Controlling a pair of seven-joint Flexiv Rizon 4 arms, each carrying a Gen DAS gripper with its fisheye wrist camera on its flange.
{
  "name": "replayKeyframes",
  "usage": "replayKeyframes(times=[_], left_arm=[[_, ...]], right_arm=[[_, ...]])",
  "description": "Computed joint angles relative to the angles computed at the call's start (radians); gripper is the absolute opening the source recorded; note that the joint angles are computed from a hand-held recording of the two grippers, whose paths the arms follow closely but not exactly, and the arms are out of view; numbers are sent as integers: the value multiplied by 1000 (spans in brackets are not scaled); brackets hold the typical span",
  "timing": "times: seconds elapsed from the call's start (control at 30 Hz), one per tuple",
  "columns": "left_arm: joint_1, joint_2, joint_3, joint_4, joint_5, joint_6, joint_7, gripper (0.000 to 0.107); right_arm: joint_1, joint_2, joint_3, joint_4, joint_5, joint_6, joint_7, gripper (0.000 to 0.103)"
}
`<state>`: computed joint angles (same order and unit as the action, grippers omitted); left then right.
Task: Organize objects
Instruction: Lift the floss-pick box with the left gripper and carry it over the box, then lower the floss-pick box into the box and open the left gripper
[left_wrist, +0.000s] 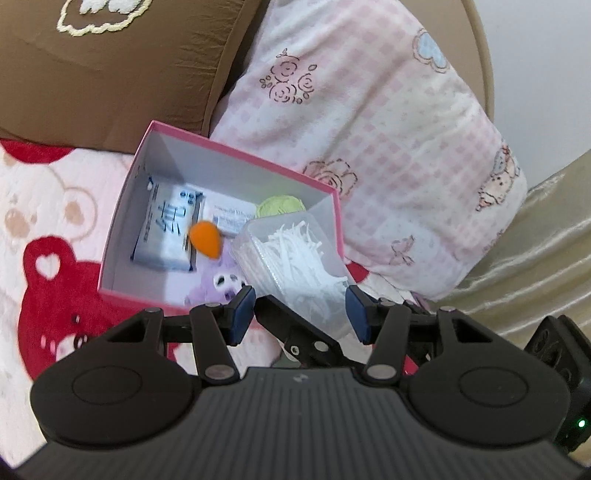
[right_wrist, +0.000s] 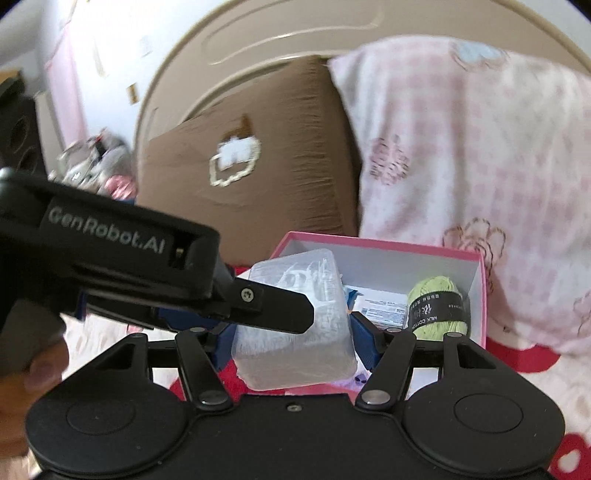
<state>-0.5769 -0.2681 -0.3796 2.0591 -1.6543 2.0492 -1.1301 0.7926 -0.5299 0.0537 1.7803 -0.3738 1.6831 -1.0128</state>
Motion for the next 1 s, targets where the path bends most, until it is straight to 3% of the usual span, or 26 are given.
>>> replayKeyframes(times=[0.13,0.2,0.27,0.4,0.5,0.67,0.9,1.0], left_arm=[[36,-35,88,68,356,-76,-274,52],[128,-60,58,90,554,-95,-419,53],[179,-92,40,86,642,-103,-486,53],[322,-171,-45,91,865,-60,-636,52],[357,-236,-59,76,966,-6,-719,50],[299,-306,27,16,1013,-6,-760,50],[445,-383,-49,29,1282,73,-954,46],[402,-378,12,18,1298,41,-961,44]], right_arm=[[90,-48,-125,-30,26,30,49,68],[140,-70,-195,-39,38,43,60,68],[200,-96,-280,-42,59,57,71,68],[242,-158,-346,-77,99,52,84,68],[227,-191,-337,-107,111,28,96,68],[220,-235,-352,-143,92,-9,111,68],[167,-272,-309,-191,37,-40,130,67],[157,-271,-298,-176,28,-33,140,67]])
